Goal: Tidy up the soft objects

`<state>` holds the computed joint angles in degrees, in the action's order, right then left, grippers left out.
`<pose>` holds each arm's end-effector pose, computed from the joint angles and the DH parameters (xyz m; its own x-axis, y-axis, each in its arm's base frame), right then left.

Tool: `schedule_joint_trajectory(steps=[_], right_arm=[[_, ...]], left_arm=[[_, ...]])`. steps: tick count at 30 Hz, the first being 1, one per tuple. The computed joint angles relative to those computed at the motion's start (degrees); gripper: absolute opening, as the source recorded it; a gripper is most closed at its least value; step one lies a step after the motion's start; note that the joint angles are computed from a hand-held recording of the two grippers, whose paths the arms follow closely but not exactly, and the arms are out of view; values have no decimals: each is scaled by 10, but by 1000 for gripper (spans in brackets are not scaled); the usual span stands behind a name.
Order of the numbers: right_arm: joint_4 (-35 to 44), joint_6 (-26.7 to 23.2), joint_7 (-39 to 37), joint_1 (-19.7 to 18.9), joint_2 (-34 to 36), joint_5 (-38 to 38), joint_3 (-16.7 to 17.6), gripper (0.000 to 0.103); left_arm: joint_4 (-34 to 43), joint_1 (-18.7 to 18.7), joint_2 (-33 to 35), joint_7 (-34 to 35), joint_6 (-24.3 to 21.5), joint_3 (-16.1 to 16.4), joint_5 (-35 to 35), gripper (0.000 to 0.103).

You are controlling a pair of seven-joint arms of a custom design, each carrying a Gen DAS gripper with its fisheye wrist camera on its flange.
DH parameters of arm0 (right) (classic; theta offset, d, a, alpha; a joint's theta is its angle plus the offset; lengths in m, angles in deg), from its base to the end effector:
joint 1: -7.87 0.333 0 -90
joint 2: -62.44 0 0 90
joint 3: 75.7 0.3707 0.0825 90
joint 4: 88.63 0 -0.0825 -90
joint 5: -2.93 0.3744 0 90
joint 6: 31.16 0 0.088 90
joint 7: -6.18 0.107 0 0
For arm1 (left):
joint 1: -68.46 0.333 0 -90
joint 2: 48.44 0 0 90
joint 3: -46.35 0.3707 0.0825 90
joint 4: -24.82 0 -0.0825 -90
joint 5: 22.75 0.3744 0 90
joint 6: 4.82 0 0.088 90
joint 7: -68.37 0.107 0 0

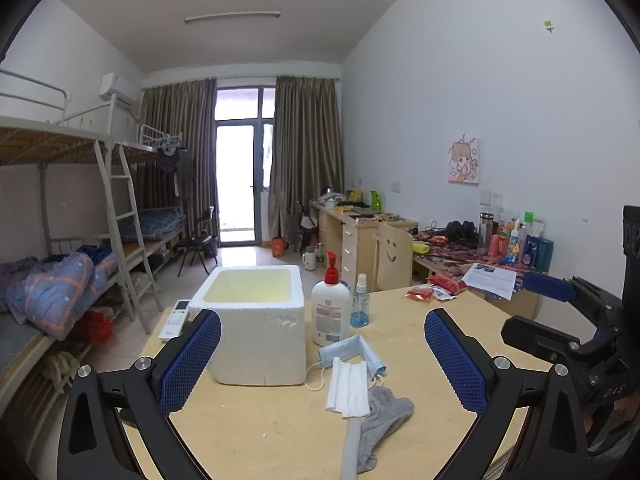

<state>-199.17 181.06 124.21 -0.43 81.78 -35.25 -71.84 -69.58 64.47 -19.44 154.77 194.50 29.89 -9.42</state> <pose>0.6445 0.0246 0.5323 0.2643 -0.9644 -0.0025 -0.2058 -0.0539 -0.9771 0.6928 -0.2287 0.5512 -0.4193 -0.9078 0.0021 -0.2015 0.0908 -0.9753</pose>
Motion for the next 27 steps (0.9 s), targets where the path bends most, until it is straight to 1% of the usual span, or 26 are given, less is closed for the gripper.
schedule_joint_trajectory(steps=[2, 4, 5, 7, 9, 10, 11, 13, 15, 18, 24, 27], right_arm=[[-5, 1, -12, 6, 1, 11, -5, 102], [-4, 0, -5, 0, 5, 7, 0, 102], [-4, 0, 0, -4, 7, 1, 3, 102], [-6, 4, -4, -1, 10, 7, 0, 102], [-16, 9, -33, 17, 13, 44, -15, 102], [-18, 7, -41, 20, 14, 54, -17, 102], [-20, 8, -42, 17, 16, 54, -15, 102], [-22, 11, -36, 8, 20, 48, -7, 102], [-30, 12, -46, 13, 21, 62, -12, 102], [-44, 26, -71, 23, 26, 88, -20, 102], [-52, 20, -82, 21, 33, 93, -13, 102], [-54, 16, -83, 18, 36, 91, -9, 102]], left_arm=[[-10, -10, 0, 3, 8, 11, -7, 102], [-14, -1, 5, -2, 17, 0, 1, 102], [-18, -4, 6, -2, 27, 5, -1, 102], [-25, -32, 9, 12, 48, 35, -20, 102], [-32, -64, 13, 37, 70, 69, -50, 102], [-35, -76, 16, 49, 80, 81, -65, 102], [-39, -81, 18, 57, 87, 85, -73, 102], [-45, -76, 23, 63, 96, 77, -74, 102], [-51, -71, 26, 64, 105, 72, -74, 102], [-60, -77, 31, 76, 116, 77, -88, 102], [-79, -64, 35, 74, 128, 64, -76, 102], [-82, -62, 35, 71, 123, 61, -72, 102]])
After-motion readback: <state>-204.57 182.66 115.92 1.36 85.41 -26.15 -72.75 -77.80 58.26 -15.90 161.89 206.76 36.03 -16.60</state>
